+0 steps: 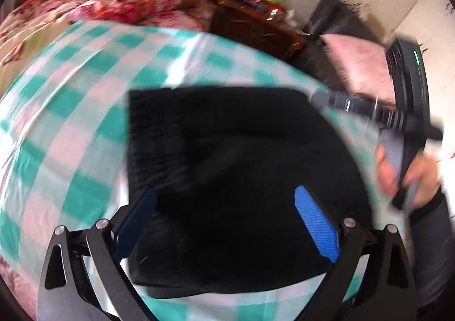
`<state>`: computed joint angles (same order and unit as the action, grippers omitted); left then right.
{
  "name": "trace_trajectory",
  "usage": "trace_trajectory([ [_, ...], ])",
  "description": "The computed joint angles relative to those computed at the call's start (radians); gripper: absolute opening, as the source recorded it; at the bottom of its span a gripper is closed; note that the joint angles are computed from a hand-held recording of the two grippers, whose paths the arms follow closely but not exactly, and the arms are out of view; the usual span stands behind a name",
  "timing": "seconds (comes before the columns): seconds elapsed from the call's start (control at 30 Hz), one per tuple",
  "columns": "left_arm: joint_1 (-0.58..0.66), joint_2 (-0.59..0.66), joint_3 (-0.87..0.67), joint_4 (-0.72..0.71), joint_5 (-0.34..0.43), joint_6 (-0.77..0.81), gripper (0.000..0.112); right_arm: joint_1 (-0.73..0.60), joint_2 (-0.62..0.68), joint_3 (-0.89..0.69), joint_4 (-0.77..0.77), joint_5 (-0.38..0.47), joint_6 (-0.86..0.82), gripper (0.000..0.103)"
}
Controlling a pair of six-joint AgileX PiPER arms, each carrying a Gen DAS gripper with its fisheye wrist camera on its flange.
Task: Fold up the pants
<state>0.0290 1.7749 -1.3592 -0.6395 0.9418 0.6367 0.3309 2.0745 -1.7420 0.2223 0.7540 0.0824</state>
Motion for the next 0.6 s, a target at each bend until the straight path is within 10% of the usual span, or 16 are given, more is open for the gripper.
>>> trace_trajectory([
  [0.1, 0.036, -0.012, 0.165, -0.086, -0.138, 0.177, 0.102, 0.002, 0.236, -0.299, -0.129, 0.245, 0.112, 0.093],
  [0.17, 0.099, 0.060, 0.195, -0.246, -0.099, 0.315, 0.102, -0.011, 0.334, -0.445, -0.122, 0.362, 0.145, 0.096],
  [0.3, 0.131, 0.104, 0.255, -0.473, -0.119, 0.566, 0.102, -0.011, 0.307, -0.398, -0.122, 0.344, 0.154, 0.097],
  [0.6, 0.061, 0.272, 0.009, -0.404, -0.122, 0.507, 0.102, -0.010, 0.186, -0.179, -0.291, 0.227, 0.281, 0.098],
])
